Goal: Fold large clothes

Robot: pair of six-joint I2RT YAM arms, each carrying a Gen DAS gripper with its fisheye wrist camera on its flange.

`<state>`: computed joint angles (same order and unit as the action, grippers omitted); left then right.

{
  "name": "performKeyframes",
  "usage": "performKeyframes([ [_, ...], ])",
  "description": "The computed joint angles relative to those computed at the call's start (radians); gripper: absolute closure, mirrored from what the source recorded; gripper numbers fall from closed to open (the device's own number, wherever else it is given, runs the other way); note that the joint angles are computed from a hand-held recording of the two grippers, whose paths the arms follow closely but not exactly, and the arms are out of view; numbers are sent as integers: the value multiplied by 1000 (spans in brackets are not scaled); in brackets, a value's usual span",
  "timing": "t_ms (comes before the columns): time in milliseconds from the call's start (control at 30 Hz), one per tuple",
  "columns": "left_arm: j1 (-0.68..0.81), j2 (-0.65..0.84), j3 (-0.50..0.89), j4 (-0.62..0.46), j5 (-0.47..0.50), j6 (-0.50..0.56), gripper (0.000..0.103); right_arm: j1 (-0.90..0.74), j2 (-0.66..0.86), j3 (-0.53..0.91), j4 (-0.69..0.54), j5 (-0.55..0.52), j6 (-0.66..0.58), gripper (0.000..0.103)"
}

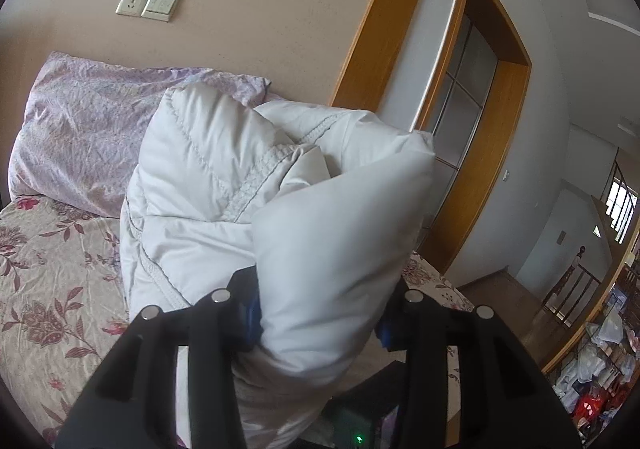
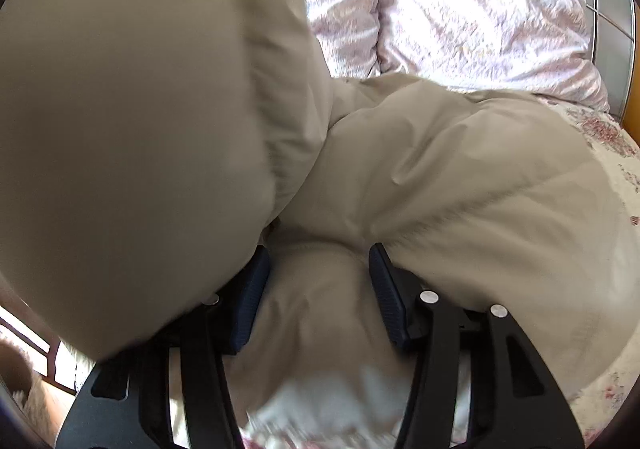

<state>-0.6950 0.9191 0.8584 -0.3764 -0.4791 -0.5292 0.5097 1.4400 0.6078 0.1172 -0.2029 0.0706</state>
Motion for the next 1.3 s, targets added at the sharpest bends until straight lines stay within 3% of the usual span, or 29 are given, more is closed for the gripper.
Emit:
performKeyframes([
  [33,-7,13,-26,78,-3,10,61,-16,-26,-20,3,-12,-15,48],
  [233,-33,149,1,134,39,8,60,-166,-232,-176,41,-77,-116,48],
  [400,-38,251,24,168,79,-4,60,-324,-282,-212,40,-125,-170,47],
  [567,-54,345,48,197,83,-10,59,-455,-221,-193,85,-158,-211,47],
  [767,-98,441,90,200,51,-13,59,-570,-131,-147,76,-271,-265,48],
  [1000,-152,549,164,161,-2,1,59,-625,-73,-139,68,-359,-296,48],
  [1300,-169,648,218,154,21,9,56,-673,-5,-124,63,-432,-326,46],
])
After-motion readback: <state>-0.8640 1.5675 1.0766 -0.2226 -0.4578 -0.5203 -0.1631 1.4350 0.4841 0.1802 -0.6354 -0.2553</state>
